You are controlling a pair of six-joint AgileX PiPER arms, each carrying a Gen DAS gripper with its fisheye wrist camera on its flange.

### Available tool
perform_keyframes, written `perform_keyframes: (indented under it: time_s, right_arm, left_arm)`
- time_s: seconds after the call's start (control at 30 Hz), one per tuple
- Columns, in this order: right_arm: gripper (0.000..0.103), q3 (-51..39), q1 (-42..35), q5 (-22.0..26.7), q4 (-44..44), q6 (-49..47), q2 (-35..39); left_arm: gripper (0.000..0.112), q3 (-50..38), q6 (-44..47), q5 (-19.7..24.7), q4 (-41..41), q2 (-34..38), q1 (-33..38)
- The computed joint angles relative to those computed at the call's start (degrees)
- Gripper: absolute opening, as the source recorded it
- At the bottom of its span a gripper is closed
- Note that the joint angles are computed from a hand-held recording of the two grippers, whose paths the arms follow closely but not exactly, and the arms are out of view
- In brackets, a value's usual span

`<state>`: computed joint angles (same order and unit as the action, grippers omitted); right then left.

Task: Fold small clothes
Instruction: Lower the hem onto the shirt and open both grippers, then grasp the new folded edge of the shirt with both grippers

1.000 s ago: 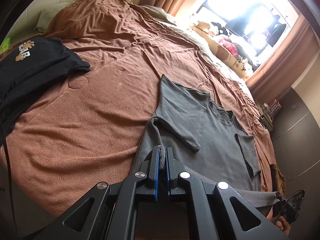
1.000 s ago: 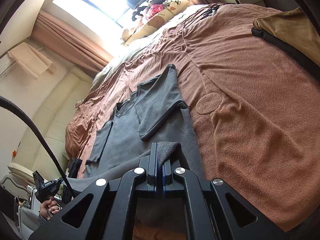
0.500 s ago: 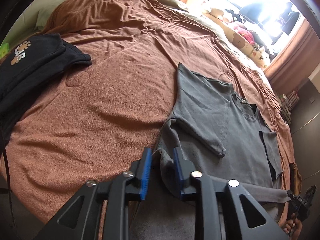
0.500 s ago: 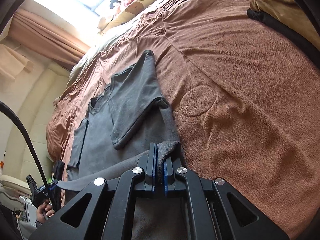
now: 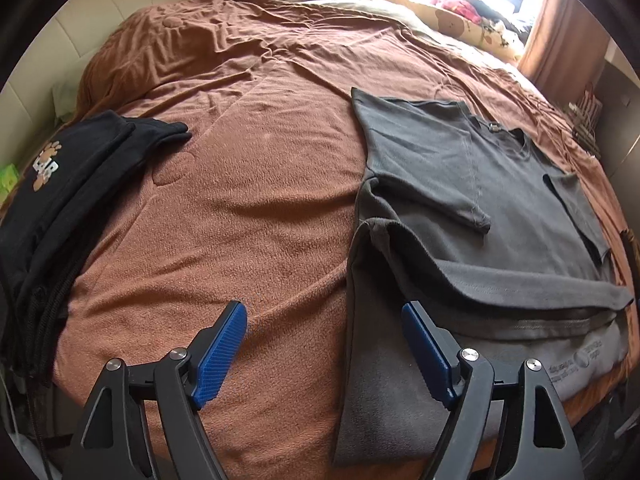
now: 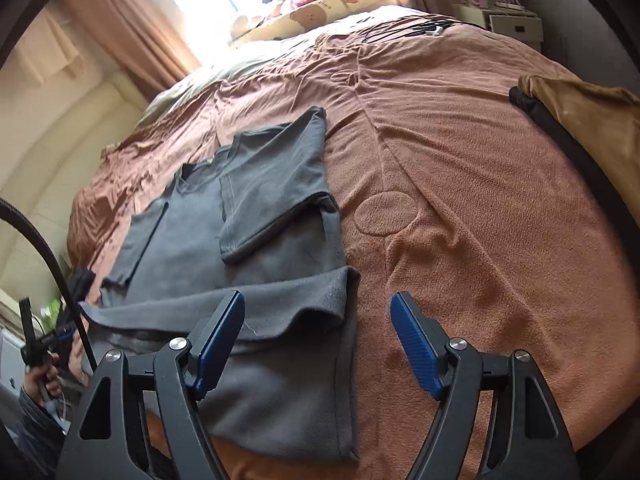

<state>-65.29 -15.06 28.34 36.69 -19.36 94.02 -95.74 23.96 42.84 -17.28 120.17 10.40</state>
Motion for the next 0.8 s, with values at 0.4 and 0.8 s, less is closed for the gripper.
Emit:
perform_keyframes:
  time_s: [0.4,0.8]
  right_arm:
    - [0.074,-4.4,7.8,6.8,-28.5,20.5,1.4]
    - [0.074,-15.1,14.4,11.2,-45.7,34.5,12.3]
  left_arm:
    - [0.081,-5.4,-0.3,2.2,8.8,5.3,-2.7]
    - [0.081,-17.7,-3.8,6.0,11.7,13.1,-5.0]
